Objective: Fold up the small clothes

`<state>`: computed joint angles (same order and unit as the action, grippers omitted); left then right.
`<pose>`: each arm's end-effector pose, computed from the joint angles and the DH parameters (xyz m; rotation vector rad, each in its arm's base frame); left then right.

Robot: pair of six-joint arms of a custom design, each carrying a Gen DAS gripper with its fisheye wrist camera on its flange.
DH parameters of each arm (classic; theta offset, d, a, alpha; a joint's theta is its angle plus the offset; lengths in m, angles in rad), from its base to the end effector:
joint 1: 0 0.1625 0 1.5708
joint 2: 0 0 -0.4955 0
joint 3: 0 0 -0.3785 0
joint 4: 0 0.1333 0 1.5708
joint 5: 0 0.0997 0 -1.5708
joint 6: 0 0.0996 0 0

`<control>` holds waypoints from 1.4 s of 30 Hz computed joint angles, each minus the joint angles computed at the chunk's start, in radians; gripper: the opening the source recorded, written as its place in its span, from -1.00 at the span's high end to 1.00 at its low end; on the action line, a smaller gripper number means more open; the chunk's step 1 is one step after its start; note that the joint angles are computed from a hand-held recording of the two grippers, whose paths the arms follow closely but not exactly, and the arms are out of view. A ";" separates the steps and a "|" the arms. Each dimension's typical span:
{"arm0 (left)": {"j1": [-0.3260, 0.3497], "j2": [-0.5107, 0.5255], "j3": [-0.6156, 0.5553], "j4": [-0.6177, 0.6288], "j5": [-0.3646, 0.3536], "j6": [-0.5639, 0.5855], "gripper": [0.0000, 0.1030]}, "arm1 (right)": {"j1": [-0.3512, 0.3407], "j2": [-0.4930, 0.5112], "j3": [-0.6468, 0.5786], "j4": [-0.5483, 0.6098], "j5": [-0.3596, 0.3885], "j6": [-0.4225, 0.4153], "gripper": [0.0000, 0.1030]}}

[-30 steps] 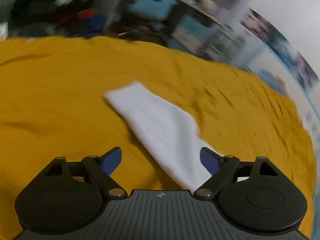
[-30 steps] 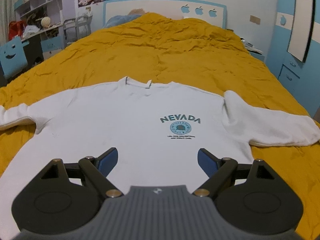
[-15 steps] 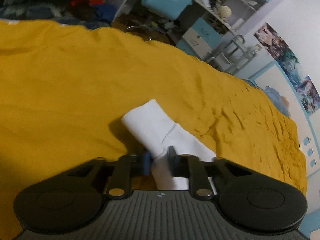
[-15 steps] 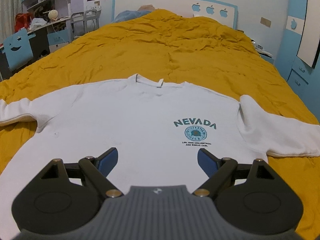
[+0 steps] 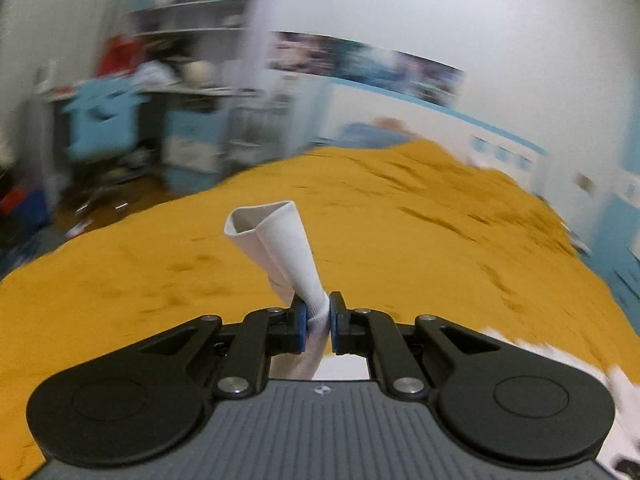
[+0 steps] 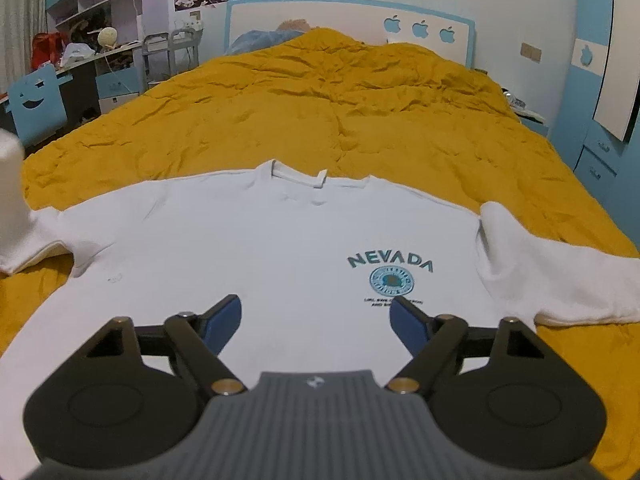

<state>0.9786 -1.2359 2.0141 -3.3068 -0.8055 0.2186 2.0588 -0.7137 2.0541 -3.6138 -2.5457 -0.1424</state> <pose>-0.1383 -0.5680 0.4050 0.4545 2.2491 -1.3138 0.3137 -0.4825 0.1401 0.2653 -2.1406 0.9575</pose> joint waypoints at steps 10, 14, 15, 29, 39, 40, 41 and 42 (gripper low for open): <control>-0.067 0.157 0.048 0.143 -0.210 0.025 0.79 | -0.029 -0.018 -0.007 0.028 0.120 0.031 0.08; -0.043 0.206 0.060 0.280 -0.261 -0.018 0.76 | -0.051 -0.037 0.017 0.086 0.177 0.108 0.18; -0.031 0.211 0.052 0.331 -0.284 -0.038 0.69 | -0.057 -0.041 0.024 0.098 0.186 0.134 0.20; 0.004 0.027 0.087 0.463 -0.397 -0.090 -0.25 | -0.162 -0.077 0.045 0.156 0.438 0.448 -0.10; 0.044 -0.035 0.087 0.427 -0.170 -0.062 -0.29 | -0.204 -0.028 -0.036 0.302 0.541 0.549 0.97; 0.057 -0.038 0.079 0.444 -0.172 -0.075 -0.29 | -0.194 -0.026 -0.050 0.326 0.525 0.537 0.97; 0.070 -0.037 0.071 0.465 -0.175 -0.092 -0.29 | -0.184 -0.026 -0.060 0.324 0.521 0.515 0.98; 0.082 -0.036 0.065 0.480 -0.184 -0.099 -0.29 | -0.172 -0.027 -0.071 0.311 0.517 0.483 0.98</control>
